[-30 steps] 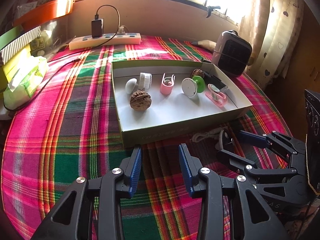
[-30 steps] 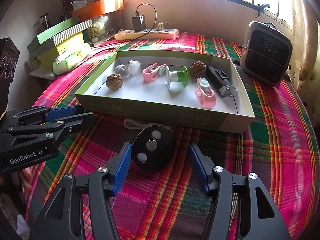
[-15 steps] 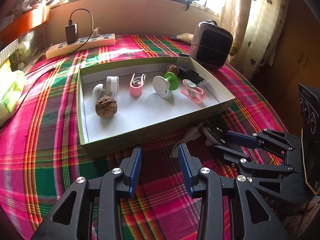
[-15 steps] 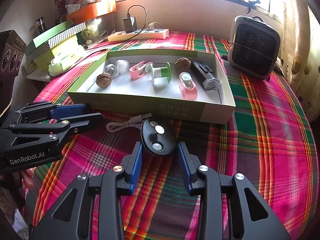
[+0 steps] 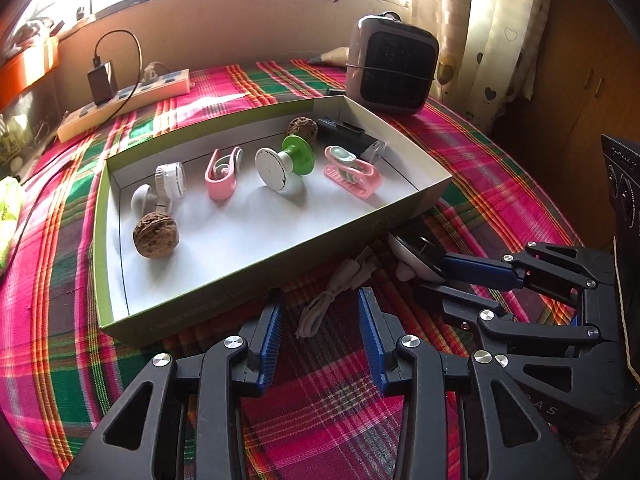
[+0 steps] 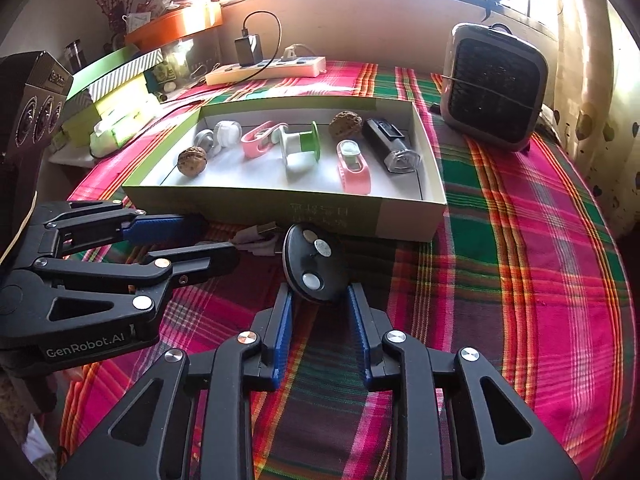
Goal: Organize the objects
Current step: 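Grasp the black round three-button device with the right gripper while the left lowers onto the white cable, then lift the black device with the right gripper while the left gripper grasps the white cable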
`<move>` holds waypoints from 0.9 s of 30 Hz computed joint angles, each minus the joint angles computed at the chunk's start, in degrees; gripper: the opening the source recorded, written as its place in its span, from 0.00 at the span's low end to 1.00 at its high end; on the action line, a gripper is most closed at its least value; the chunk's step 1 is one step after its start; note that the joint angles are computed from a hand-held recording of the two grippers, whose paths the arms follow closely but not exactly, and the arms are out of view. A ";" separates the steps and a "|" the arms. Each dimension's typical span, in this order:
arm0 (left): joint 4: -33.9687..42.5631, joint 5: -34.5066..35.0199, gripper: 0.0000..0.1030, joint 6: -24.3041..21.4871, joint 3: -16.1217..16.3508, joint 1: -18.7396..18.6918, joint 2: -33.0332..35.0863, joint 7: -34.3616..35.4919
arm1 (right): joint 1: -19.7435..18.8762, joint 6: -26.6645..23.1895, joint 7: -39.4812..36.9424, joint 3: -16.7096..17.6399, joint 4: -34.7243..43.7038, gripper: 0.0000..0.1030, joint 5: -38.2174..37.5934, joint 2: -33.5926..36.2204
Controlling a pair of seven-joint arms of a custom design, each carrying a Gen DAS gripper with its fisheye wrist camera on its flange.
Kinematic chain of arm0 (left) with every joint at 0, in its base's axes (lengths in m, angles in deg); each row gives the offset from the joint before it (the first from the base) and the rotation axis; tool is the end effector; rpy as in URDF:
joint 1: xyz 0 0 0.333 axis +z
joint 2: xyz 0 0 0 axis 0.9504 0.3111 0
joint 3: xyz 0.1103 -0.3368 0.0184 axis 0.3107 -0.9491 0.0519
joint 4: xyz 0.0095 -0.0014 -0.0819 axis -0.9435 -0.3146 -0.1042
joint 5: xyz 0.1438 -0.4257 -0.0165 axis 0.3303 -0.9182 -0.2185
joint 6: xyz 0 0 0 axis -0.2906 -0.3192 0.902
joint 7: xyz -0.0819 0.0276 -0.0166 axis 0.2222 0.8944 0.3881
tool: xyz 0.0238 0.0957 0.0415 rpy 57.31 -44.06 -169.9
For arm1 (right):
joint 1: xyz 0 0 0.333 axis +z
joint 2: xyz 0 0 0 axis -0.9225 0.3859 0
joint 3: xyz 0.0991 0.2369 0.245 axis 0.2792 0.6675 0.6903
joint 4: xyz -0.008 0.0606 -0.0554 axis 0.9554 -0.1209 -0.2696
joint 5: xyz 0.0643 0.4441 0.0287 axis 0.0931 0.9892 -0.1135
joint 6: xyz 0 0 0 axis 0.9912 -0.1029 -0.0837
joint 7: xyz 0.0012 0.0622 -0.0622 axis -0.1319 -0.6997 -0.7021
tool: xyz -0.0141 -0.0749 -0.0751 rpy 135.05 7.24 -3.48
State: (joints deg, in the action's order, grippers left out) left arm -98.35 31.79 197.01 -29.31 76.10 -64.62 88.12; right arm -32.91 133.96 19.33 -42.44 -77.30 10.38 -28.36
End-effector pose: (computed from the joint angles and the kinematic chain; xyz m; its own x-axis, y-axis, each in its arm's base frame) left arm 0.6716 -0.1763 0.3162 -0.6226 -0.7726 0.1244 -0.6655 0.4392 -0.6035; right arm 0.6089 0.1570 0.2952 0.0488 -0.9970 -0.0601 -0.7801 -0.0005 -0.6256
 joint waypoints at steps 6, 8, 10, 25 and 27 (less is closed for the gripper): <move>0.50 2.85 0.34 0.75 0.60 -1.41 0.64 -2.06 | 0.39 0.04 -0.23 -0.99 -0.54 0.27 0.02 -0.32; 0.57 3.42 0.34 1.12 0.27 -1.35 0.83 -2.41 | 0.36 0.05 -0.48 -1.17 -0.83 0.27 -0.07 -0.51; 0.33 4.71 0.34 2.22 0.48 -1.84 0.87 -3.24 | 0.76 0.03 -0.38 -1.79 -1.12 0.27 0.05 -0.62; -1.33 10.78 0.15 6.18 -2.05 0.18 0.99 -8.96 | -10.74 1.18 -4.09 9.23 -2.16 0.39 0.83 -2.07; -1.67 10.90 0.15 6.58 -2.36 0.46 0.88 -9.61 | -10.42 1.29 -4.73 9.02 -2.08 0.50 1.01 -1.97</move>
State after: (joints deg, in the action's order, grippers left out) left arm -100.02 42.69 203.60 -31.67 76.56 -63.73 78.52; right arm -43.33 135.25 14.60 -33.42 -79.38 11.39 -30.33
